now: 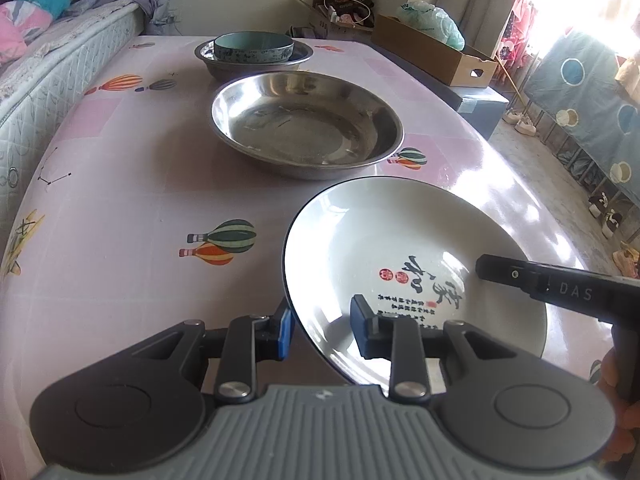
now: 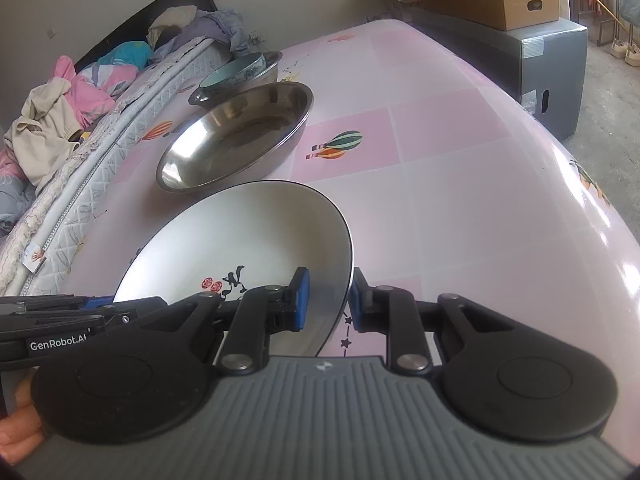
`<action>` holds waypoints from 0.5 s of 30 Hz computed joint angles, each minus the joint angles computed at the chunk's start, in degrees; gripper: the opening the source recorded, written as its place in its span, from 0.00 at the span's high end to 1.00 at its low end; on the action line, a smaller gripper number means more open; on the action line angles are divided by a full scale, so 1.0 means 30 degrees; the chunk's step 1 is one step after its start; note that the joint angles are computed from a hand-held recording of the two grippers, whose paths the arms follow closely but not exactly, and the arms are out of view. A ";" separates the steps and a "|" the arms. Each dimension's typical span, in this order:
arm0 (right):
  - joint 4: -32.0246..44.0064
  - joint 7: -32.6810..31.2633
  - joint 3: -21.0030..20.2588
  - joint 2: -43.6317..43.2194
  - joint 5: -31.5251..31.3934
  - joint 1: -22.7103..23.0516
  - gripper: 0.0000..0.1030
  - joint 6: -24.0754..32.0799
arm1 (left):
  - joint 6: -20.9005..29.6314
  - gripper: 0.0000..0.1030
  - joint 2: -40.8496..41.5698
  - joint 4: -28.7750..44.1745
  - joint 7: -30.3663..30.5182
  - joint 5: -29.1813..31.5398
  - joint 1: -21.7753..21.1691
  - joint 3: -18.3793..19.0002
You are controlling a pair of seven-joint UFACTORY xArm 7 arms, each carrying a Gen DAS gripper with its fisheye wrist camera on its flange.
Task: Organize plates and bowls
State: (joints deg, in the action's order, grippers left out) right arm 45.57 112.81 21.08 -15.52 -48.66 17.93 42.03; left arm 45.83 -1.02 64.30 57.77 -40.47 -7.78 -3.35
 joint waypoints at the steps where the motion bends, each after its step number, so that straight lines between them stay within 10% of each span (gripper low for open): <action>1: 0.0007 -0.0041 0.0006 -0.0035 0.0021 0.0018 0.80 0.0071 | 0.0004 0.70 -0.0018 -0.0004 0.0047 -0.0028 -0.0003 -0.0005; 15: 0.0037 -0.0212 0.0205 -0.0316 0.0131 0.0129 0.80 0.0716 | -0.0078 0.70 -0.0130 -0.0139 0.0603 -0.0393 -0.0032 0.0031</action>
